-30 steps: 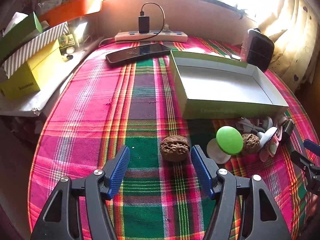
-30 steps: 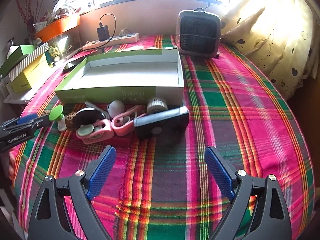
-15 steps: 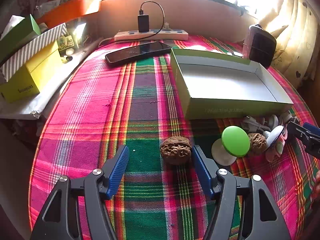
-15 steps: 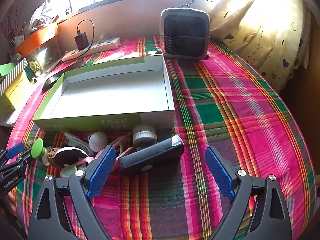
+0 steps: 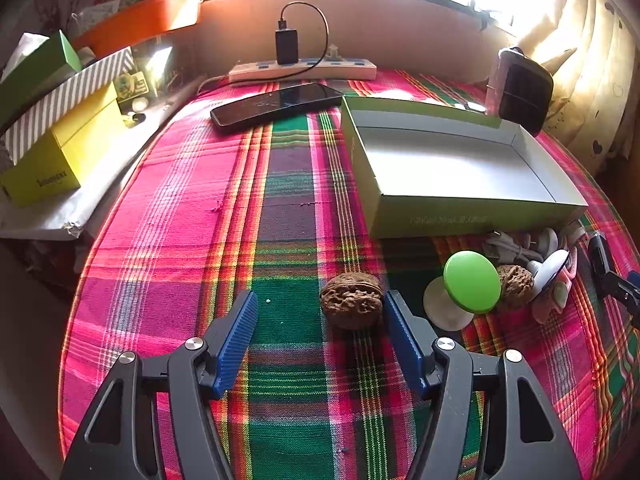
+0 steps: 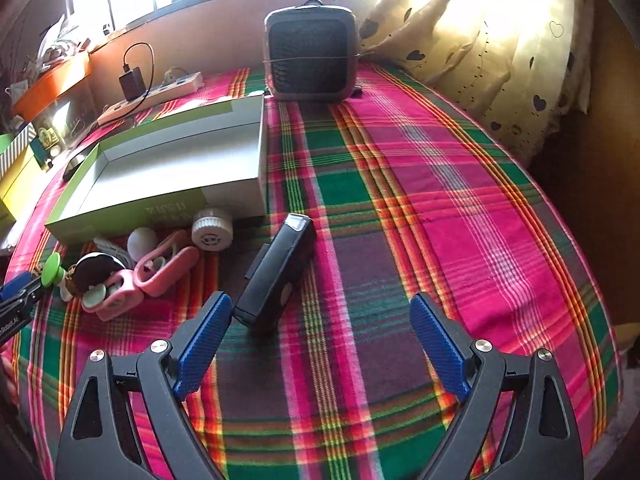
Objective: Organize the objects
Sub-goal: 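Close left tool on the walnut while right tool closes on the black device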
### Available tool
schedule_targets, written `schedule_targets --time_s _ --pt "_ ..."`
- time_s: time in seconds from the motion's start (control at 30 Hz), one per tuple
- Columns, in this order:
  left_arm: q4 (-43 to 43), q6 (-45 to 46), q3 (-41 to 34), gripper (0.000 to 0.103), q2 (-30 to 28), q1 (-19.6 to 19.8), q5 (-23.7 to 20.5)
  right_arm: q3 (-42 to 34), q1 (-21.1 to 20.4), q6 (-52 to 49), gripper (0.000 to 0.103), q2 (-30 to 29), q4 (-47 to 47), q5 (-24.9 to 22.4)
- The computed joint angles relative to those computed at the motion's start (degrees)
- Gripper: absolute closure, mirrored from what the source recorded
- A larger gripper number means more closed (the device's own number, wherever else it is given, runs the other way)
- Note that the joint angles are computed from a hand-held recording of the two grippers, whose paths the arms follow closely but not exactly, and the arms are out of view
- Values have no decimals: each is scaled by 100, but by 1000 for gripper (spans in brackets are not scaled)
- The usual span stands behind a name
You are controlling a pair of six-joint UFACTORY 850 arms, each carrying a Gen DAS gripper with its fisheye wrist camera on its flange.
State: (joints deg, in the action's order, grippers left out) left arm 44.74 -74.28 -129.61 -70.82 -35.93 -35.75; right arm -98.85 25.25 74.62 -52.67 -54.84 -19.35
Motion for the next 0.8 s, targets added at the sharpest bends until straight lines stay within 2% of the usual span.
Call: schedule_targets --time_s 0.1,0.23,0.3,0.4,0.63,0.8 --pt "-2 2 -5 40 -3 -1 -2 83 -51 131 12 41 -76 -53" --pt "-2 2 -5 40 -3 -1 -2 181 -77 223 12 106 -325 115" --pt "-4 8 -9 40 -5 -1 -9 147 -54 76 13 82 -421 212" --pt "-7 9 -11 40 -6 -1 -7 72 -66 -424 14 29 -49 432" --pt "10 -37 5 39 2 0 -29 -221 -108 -1656 30 -179 988 481" --pt "12 -74 -69 39 -42 -9 -116 -278 -140 -1802 39 -227 1057 539"
